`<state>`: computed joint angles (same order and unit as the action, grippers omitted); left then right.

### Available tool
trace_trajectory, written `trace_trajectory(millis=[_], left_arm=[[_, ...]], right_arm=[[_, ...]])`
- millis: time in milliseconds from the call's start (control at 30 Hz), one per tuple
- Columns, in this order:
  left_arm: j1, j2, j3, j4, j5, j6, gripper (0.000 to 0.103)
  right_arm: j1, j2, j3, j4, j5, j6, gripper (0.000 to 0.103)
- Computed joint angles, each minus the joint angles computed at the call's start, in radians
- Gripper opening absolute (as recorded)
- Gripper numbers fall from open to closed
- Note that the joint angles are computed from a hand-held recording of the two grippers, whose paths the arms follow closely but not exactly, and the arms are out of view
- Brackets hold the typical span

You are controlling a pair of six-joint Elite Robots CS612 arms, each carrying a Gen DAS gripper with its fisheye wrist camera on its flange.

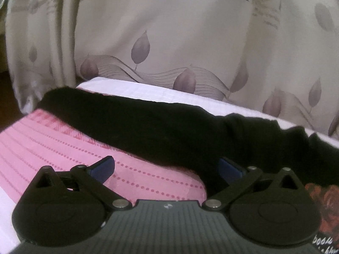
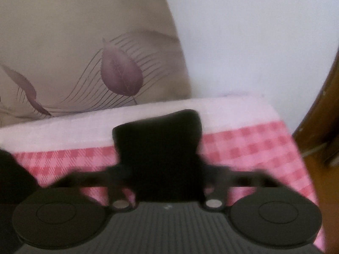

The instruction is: Fold small clothes

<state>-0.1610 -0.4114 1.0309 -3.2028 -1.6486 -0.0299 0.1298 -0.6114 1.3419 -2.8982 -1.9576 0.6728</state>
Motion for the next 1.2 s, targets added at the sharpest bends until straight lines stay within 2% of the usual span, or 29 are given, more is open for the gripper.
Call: trace_trajectory(millis=[33, 100, 167, 233, 367, 400, 433, 467, 500, 567, 633, 667, 733, 767, 800, 833, 900, 967, 1033, 1067, 1100, 1133, 1167, 1200], left_arm=[[-0.002, 0.000, 0.002, -0.002, 0.009, 0.008, 0.103], [-0.005, 0.000, 0.002, 0.000, 0.024, 0.014, 0.103], [-0.006, 0.000, 0.002, 0.005, 0.037, 0.005, 0.103], [-0.005, 0.001, -0.003, 0.018, 0.040, -0.008, 0.103], [-0.005, 0.001, -0.005, 0.025, 0.054, -0.021, 0.103], [-0.005, 0.001, -0.004, 0.022, 0.054, -0.020, 0.103], [-0.006, 0.001, -0.003, 0.020, 0.057, -0.017, 0.103], [-0.007, 0.001, -0.002, 0.020, 0.060, -0.012, 0.103], [-0.008, 0.000, -0.002, 0.020, 0.063, -0.007, 0.103], [-0.010, 0.000, 0.000, 0.016, 0.071, -0.001, 0.103], [-0.011, -0.001, 0.002, 0.014, 0.079, 0.000, 0.103], [-0.011, -0.001, 0.002, 0.015, 0.079, 0.001, 0.103], [-0.012, -0.001, 0.001, 0.018, 0.084, 0.001, 0.103], [-0.012, -0.001, 0.001, 0.018, 0.085, 0.001, 0.103], [-0.012, -0.001, 0.001, 0.019, 0.084, 0.001, 0.103], [-0.012, -0.001, 0.001, 0.020, 0.085, 0.000, 0.103], [-0.012, -0.002, 0.001, 0.023, 0.090, -0.001, 0.103], [-0.012, -0.002, 0.000, 0.029, 0.092, -0.001, 0.103], [-0.013, -0.002, -0.003, 0.044, 0.095, -0.001, 0.103], [-0.013, -0.002, -0.006, 0.053, 0.098, -0.003, 0.103], [-0.013, -0.002, -0.007, 0.062, 0.101, -0.005, 0.103], [-0.013, -0.002, -0.009, 0.073, 0.104, -0.008, 0.103], [-0.012, -0.002, -0.011, 0.082, 0.105, -0.012, 0.103], [-0.012, -0.002, -0.013, 0.090, 0.105, -0.018, 0.103]], right_arm=[[0.006, 0.002, 0.009, -0.034, -0.021, 0.015, 0.026], [0.019, 0.000, 0.050, -0.162, -0.081, 0.035, 0.012], [0.036, -0.016, 0.109, -0.280, -0.183, 0.096, 0.012], [0.045, -0.042, 0.181, -0.368, -0.270, 0.205, 0.012], [0.063, -0.091, 0.323, -0.452, -0.371, 0.410, 0.012], [0.065, -0.093, 0.353, -0.490, -0.380, 0.459, 0.012], [0.060, -0.098, 0.390, -0.544, -0.348, 0.514, 0.012], [0.055, -0.105, 0.422, -0.556, -0.322, 0.574, 0.012], [0.060, -0.112, 0.442, -0.526, -0.337, 0.616, 0.012], [0.070, -0.112, 0.467, -0.529, -0.357, 0.652, 0.012], [0.077, -0.096, 0.492, -0.633, -0.350, 0.686, 0.013], [0.081, -0.092, 0.495, -0.653, -0.357, 0.701, 0.020], [0.075, -0.089, 0.492, -0.652, -0.351, 0.703, 0.058], [0.071, -0.082, 0.470, -0.623, -0.358, 0.702, 0.096], [0.070, -0.081, 0.466, -0.615, -0.379, 0.696, 0.103], [0.069, -0.074, 0.454, -0.613, -0.398, 0.683, 0.103], [0.053, -0.067, 0.440, -0.617, -0.384, 0.617, 0.103], [0.034, -0.071, 0.423, -0.579, -0.333, 0.564, 0.103], [0.025, -0.070, 0.394, -0.505, -0.315, 0.508, 0.095], [0.023, -0.071, 0.379, -0.464, -0.305, 0.471, 0.070], [0.022, -0.075, 0.364, -0.404, -0.304, 0.453, 0.036], [0.023, -0.079, 0.352, -0.351, -0.304, 0.445, 0.023], [0.025, -0.081, 0.349, -0.341, -0.295, 0.441, 0.015], [0.030, -0.079, 0.350, -0.360, -0.302, 0.429, 0.013]])
